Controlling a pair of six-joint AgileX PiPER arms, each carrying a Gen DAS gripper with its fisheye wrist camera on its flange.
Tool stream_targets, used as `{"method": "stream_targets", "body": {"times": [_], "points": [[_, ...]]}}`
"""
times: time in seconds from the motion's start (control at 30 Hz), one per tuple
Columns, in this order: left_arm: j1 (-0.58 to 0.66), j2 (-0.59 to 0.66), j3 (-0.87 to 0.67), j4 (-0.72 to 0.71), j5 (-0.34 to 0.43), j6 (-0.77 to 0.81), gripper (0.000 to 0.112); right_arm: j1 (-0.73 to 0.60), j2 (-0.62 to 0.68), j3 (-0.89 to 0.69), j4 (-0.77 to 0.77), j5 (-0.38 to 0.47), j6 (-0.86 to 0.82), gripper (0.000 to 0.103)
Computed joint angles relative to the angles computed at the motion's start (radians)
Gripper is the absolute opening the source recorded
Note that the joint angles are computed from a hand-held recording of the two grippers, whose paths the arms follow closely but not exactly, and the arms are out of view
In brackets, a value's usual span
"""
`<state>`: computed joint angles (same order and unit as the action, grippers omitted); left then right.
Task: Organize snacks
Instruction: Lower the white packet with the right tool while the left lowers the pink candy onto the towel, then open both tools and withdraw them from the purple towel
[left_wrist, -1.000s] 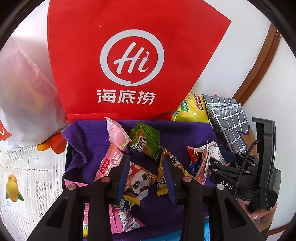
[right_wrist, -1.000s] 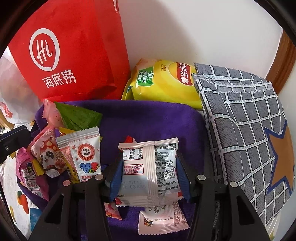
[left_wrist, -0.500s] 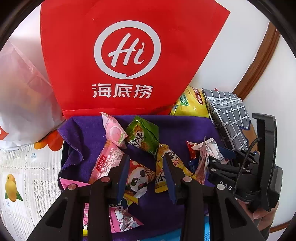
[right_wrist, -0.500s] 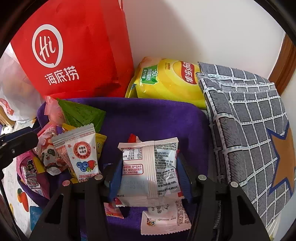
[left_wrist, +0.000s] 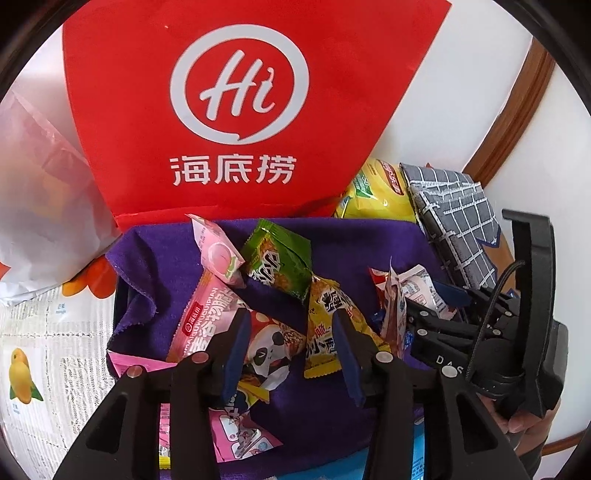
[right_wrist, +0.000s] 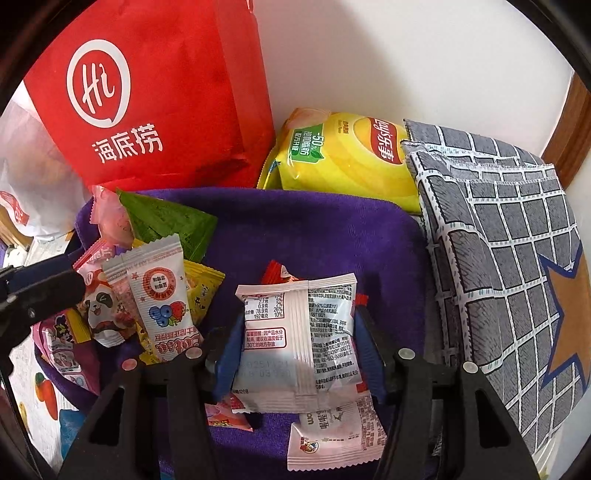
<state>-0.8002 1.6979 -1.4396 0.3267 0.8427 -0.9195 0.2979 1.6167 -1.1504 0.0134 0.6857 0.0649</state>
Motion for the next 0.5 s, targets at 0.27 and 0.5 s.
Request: {"method": "stream_targets", "body": {"times": [0.27,0.5], "points": [[-0.008,0.006,-0.015,0.006,0.019,0.005,0.057,-0.049,-0.024,-0.019,0.099,0.028,-0.083,0.065],[-0.015,-0.009,-0.018,0.027,0.035,-0.010,0.066,-0.050,-0.079,-0.003,0.077,0.003,-0.083,0.081]]}}
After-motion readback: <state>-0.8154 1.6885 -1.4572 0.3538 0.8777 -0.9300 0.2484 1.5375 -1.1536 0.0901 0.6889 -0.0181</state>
